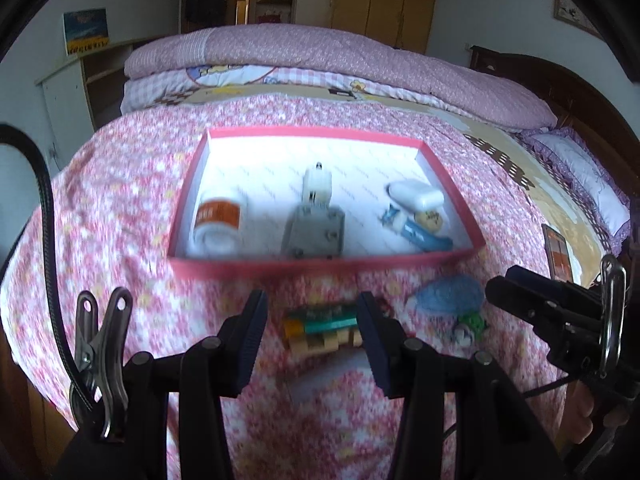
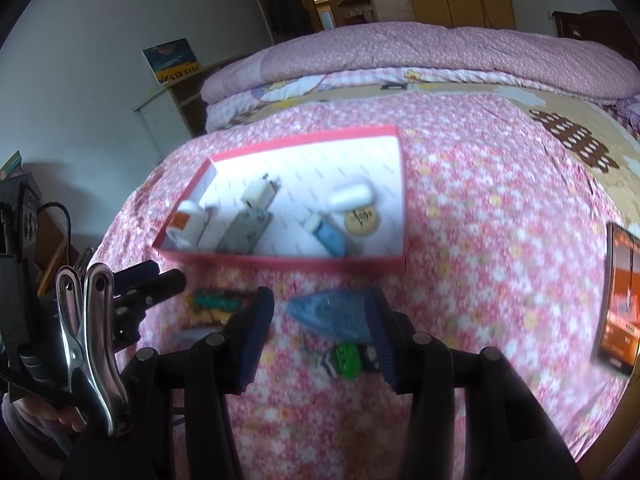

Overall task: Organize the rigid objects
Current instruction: 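Grasp the grey curved plastic handle with the left tool while the right tool moves toward the green figure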

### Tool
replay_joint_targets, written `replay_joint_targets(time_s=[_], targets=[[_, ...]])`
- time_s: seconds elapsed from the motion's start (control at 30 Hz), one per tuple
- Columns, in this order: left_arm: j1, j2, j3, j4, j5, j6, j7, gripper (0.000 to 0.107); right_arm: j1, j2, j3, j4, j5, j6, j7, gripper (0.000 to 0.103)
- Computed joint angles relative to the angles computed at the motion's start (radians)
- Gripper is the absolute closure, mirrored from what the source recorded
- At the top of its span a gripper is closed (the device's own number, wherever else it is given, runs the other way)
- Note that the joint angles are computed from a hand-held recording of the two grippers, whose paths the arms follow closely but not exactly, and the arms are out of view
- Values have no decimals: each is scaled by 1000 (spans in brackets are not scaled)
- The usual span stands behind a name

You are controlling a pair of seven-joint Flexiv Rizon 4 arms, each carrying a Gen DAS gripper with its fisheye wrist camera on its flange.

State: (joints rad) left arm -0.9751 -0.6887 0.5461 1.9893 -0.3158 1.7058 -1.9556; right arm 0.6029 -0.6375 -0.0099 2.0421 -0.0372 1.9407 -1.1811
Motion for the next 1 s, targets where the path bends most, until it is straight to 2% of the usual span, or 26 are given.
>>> replay_joint_targets(time_s=[0.1, 0.33, 0.47, 0.53, 0.63, 0.7, 0.83, 1.0], targets=[[19, 9, -35, 31, -6, 25, -12, 58, 0, 6, 4, 26, 12, 8, 4, 55], [88, 30, -157, 99, -57, 112, 10, 58, 60, 16, -42, 79, 62, 27, -25, 55], [169, 44, -268, 123, -67, 157, 38, 39, 75, 12, -49, 97, 81, 31, -40, 55], [228, 47, -337, 132, -63, 187, 46, 37, 71, 10, -43, 102, 84, 31, -43, 55], [269, 45, -395, 130, -76, 198, 77, 32, 64, 8, -35, 106, 84, 33, -45, 55], [241, 34, -378, 117, -112, 183, 110, 31, 59, 5, -31, 107, 84, 35, -47, 55], [125, -8, -276, 73, -189, 133, 169, 31, 43, -1, -16, 105, 76, 37, -46, 55], [56, -51, -210, 38, -229, 109, 177, 31, 22, -12, 2, 105, 63, 44, -46, 55]])
